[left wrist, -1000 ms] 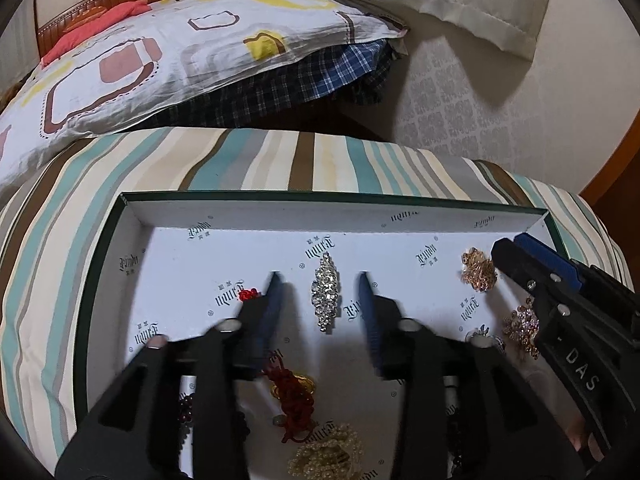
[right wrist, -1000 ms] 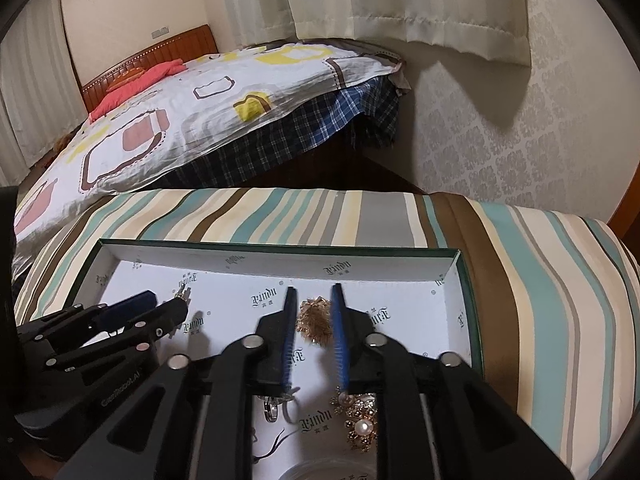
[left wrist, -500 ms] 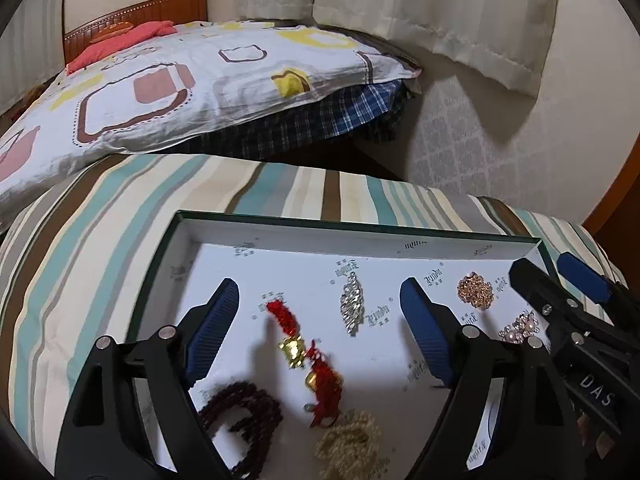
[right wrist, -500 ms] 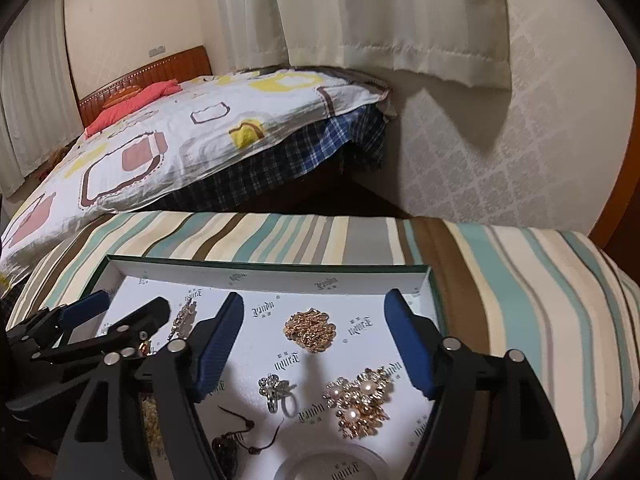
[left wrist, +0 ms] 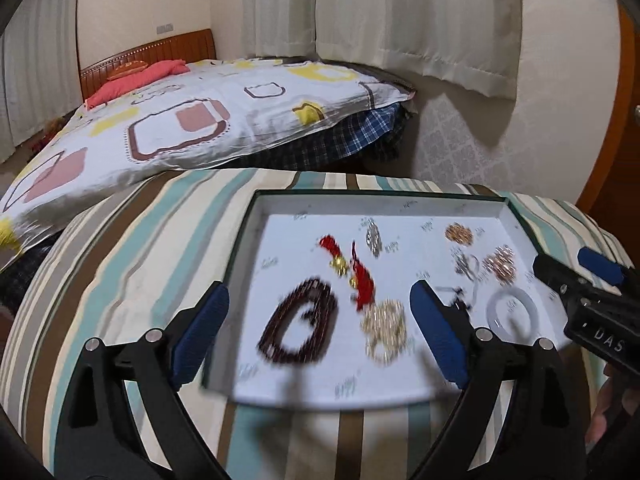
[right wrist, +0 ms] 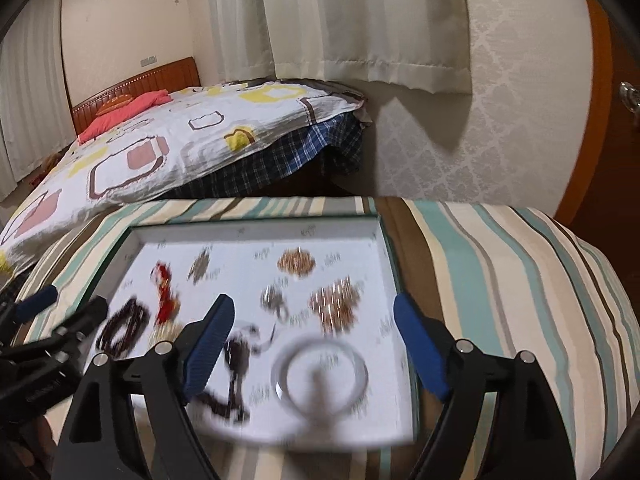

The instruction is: Organize jewelry

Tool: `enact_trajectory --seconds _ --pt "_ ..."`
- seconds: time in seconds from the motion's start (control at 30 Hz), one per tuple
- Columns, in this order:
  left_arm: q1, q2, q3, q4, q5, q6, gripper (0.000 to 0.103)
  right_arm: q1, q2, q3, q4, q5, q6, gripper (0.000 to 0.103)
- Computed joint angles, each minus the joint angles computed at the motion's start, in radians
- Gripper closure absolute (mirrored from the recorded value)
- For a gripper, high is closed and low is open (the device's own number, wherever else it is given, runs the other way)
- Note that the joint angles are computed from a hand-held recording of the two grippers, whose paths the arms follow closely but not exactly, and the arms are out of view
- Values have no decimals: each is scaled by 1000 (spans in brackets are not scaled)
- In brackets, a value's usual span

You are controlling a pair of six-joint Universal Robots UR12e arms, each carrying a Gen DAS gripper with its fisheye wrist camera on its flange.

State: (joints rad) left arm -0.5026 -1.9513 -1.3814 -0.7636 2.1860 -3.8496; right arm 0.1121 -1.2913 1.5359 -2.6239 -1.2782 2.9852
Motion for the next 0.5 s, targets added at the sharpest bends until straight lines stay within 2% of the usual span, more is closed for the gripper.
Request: enact_trajectory --seconds 0.13,0.27,0.5 --pt "-31 43 -44 20 28 -10 12 -16 -61 69 -22 13 14 23" --pt "-63 74 -62 3 64 -18 10 -31 -119 125 -39 28 12 22" --pt "-111 131 -87 -48 98 -100 6 -54 -213 199 -64 60 0 20"
